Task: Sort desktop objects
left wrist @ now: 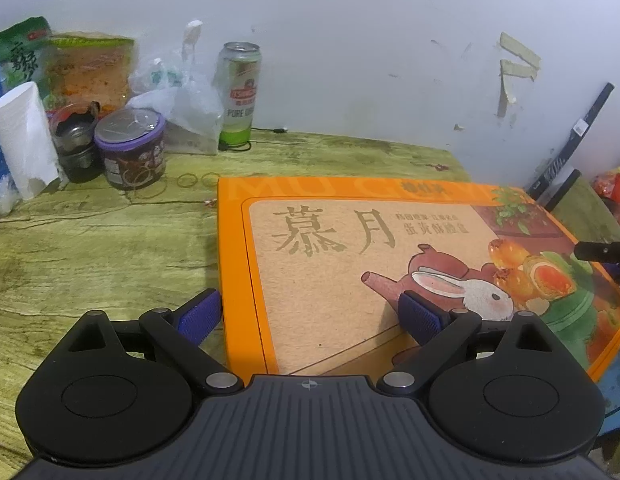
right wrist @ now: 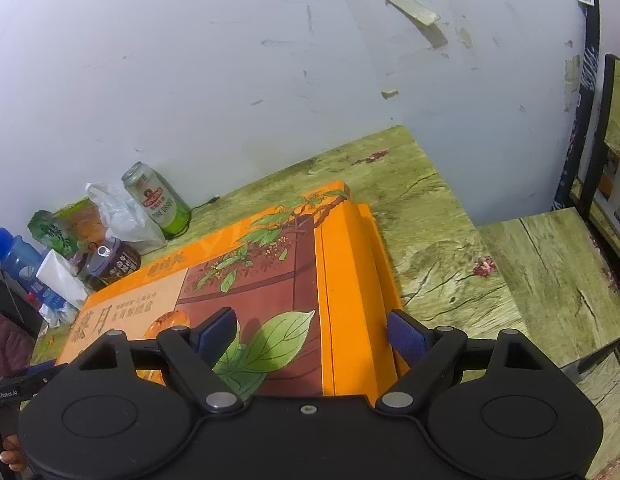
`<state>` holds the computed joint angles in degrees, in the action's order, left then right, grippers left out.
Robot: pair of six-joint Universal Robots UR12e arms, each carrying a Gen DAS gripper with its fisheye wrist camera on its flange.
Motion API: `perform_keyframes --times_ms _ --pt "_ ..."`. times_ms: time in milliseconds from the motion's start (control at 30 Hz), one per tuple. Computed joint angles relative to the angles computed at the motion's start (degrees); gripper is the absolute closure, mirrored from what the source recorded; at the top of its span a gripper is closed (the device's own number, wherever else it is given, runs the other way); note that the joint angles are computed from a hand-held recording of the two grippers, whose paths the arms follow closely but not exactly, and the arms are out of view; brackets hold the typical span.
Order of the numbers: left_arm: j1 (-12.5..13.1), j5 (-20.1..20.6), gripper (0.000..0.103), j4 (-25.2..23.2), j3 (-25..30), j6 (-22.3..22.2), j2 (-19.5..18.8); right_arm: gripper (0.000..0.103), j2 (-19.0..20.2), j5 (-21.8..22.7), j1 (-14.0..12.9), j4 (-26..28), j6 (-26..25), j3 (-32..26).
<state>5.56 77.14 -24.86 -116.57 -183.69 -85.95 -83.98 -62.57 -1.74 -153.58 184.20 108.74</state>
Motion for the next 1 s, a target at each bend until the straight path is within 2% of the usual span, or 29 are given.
perform_keyframes --times_ms 133,500,1000 --pt "-0.28 -0.47 0.008 0.39 0.80 -0.03 -1.20 0.021 0.53 -0.78 -0.14 -0.15 0.20 -0.46" --pt "1.13 -3.85 0.008 0.27 2.15 1.30 -4.00 0.021 2.47 -4.79 1.38 -0.93 2.62 -2.07" --pt "0.57 -3.85 0.008 0.94 3.71 0.95 -6.72 0.021 5.03 -5.99 1.78 -2.61 3.71 -4.00"
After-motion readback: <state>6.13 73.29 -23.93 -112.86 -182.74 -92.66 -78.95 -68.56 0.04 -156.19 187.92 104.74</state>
